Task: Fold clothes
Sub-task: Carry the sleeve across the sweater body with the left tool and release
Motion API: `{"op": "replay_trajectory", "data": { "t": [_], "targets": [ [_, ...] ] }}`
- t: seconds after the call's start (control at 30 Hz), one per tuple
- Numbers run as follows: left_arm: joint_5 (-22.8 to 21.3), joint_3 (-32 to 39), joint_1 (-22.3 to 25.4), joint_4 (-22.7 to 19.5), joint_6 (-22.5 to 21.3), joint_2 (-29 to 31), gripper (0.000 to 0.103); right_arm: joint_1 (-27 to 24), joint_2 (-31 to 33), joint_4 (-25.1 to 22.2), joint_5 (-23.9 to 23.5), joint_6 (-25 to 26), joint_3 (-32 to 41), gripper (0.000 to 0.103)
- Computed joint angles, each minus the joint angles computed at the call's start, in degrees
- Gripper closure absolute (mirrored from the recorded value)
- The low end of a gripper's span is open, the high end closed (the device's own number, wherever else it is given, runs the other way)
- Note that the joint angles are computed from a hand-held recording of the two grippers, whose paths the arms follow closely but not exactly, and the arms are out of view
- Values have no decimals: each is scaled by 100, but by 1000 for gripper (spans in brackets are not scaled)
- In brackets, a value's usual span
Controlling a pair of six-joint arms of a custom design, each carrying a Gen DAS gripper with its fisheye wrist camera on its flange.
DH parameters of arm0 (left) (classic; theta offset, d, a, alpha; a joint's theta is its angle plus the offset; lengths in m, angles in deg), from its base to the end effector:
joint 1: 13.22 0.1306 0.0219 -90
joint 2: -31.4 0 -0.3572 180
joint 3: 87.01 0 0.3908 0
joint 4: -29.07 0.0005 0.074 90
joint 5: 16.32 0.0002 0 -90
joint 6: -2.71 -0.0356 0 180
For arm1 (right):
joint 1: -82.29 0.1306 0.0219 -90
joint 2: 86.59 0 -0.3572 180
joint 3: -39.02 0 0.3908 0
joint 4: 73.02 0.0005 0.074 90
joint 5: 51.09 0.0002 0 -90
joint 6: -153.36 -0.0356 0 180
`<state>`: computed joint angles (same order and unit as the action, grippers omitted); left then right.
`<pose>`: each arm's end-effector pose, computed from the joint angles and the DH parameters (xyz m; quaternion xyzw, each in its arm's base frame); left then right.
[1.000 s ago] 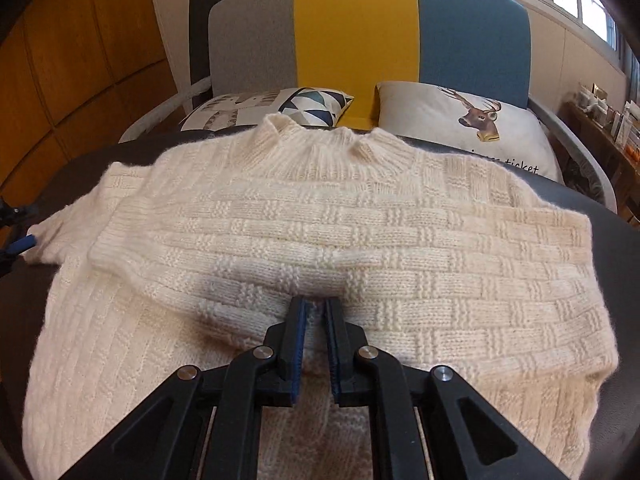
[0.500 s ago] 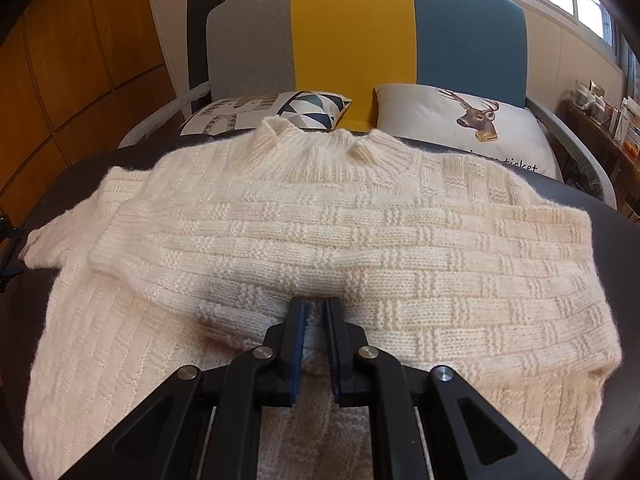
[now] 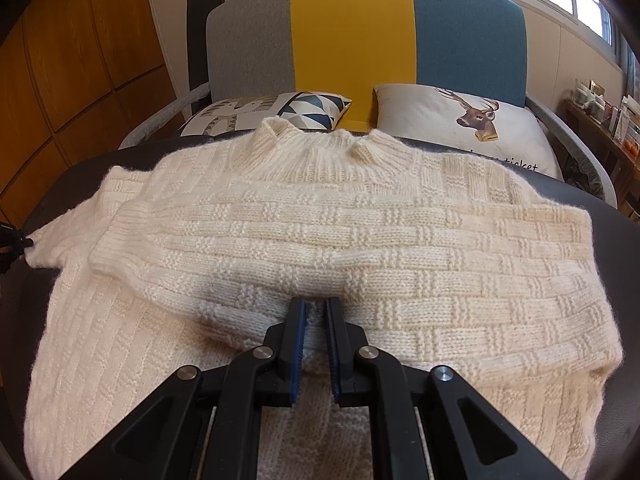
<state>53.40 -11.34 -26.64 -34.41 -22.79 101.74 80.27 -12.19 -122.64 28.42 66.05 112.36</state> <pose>0.3406 -0.0691 0.4120 -0.4517 0.8333 -0.0382 0.3165 0.3855 -0.0076 0.3830 -0.0362 0.9376 0.0722 0.3383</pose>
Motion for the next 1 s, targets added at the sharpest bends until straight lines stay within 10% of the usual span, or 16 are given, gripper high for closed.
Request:
{"op": "replay_trajectory", "data": {
  "t": [0.4, 0.6, 1.0],
  "targets": [
    [-574, 1680, -1316, 593, -1272, 456, 94, -244, 14, -531, -470, -85, 412, 81],
    [-475, 2816, -2228, 838, -1940, 1415, 94, -851, -482, -822, -1453, -392, 397, 80],
    [-435, 5209, -3593, 65, -2862, 3745, 94, -2200, -843, -1403, -2699, -590, 48, 80]
  ]
}}
